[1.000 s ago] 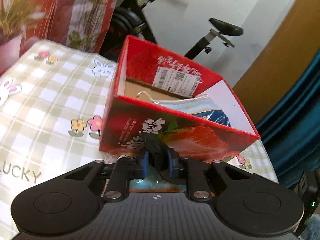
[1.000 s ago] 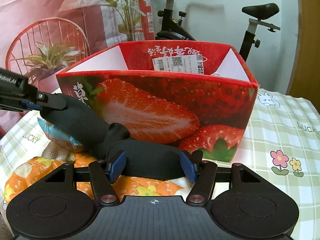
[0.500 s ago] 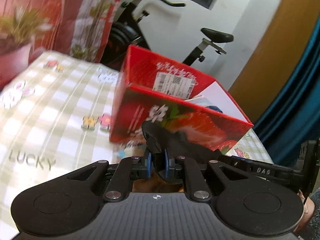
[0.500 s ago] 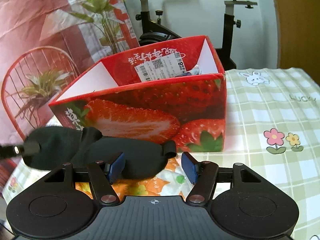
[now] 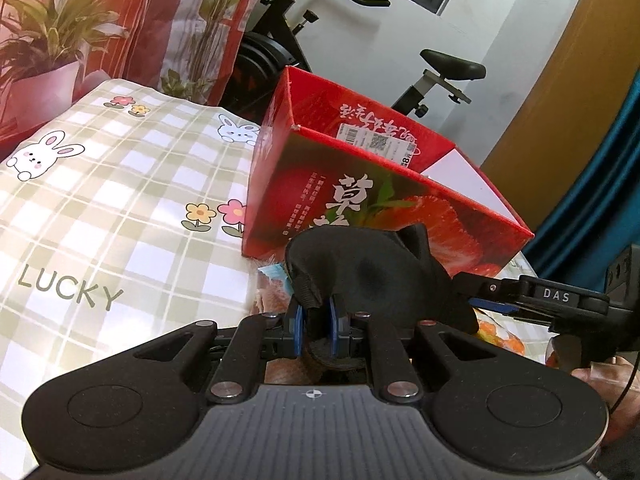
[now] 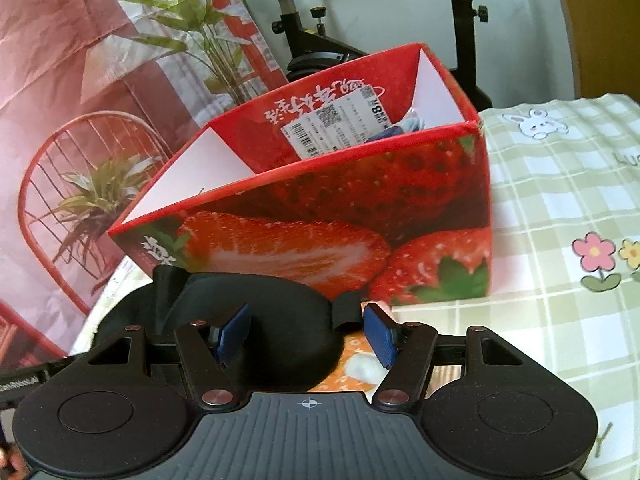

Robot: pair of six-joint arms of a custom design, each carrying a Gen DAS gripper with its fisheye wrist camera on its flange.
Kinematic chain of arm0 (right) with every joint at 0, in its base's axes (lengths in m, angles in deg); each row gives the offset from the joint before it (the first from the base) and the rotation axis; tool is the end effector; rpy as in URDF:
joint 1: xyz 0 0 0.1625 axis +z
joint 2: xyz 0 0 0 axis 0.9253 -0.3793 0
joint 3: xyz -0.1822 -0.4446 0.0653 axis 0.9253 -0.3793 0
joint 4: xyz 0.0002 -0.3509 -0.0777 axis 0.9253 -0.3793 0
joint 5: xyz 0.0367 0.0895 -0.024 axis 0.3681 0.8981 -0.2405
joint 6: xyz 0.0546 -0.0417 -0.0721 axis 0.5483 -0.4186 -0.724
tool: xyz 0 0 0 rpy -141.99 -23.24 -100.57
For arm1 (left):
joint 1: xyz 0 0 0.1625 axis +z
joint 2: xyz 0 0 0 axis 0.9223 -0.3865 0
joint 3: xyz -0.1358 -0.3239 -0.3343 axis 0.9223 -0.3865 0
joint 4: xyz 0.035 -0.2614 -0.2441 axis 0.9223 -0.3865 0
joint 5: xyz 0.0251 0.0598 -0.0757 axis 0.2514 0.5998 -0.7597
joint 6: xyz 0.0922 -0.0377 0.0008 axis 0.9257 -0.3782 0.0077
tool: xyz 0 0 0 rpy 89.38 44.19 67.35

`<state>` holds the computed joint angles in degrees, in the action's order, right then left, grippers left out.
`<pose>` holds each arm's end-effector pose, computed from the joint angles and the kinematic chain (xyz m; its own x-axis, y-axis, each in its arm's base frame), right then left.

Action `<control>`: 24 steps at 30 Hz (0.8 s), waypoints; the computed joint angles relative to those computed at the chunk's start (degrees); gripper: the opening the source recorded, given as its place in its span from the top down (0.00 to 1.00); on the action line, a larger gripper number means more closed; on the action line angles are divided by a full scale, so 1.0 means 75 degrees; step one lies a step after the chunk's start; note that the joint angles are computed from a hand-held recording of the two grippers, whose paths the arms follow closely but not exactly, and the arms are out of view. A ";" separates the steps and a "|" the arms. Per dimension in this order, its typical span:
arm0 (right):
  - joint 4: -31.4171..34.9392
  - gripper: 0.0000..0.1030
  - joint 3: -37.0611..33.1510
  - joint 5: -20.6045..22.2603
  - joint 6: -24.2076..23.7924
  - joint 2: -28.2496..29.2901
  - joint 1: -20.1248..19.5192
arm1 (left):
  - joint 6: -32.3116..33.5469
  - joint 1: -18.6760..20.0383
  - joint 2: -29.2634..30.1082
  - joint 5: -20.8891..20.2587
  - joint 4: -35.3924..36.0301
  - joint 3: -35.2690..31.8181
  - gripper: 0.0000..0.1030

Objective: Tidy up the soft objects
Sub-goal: 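Lift the black eye mask with the left tool toward the red box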

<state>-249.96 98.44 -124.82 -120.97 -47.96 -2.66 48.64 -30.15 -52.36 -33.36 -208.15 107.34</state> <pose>-0.0929 -0.5705 0.2372 -0.9074 -0.3329 0.2564 -0.4199 0.7409 -0.5242 -0.2871 -0.4879 -0.1032 -0.9120 -0.1230 -0.3914 0.2459 0.5999 -0.7614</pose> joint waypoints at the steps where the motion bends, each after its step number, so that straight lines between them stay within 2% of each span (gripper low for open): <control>1: 0.0035 0.39 0.0009 0.0055 0.0023 -0.0005 -0.0009 | 0.0021 -0.0006 0.0014 0.0021 -0.0022 -0.0005 0.86; 8: 0.0176 0.36 -0.0067 0.0033 0.0079 0.0129 -0.0014 | 0.0080 -0.0015 0.0087 0.0079 0.0018 -0.0076 0.86; 15: -0.0265 0.36 0.0047 -0.0301 -0.0238 0.0341 0.0119 | 0.0049 0.0037 0.0104 -0.0007 -0.0085 -0.0064 0.86; 24: -0.1166 0.63 0.0407 -0.0546 -0.0494 0.0360 0.0163 | 0.0020 0.0002 0.0134 0.0106 0.0041 -0.0130 0.86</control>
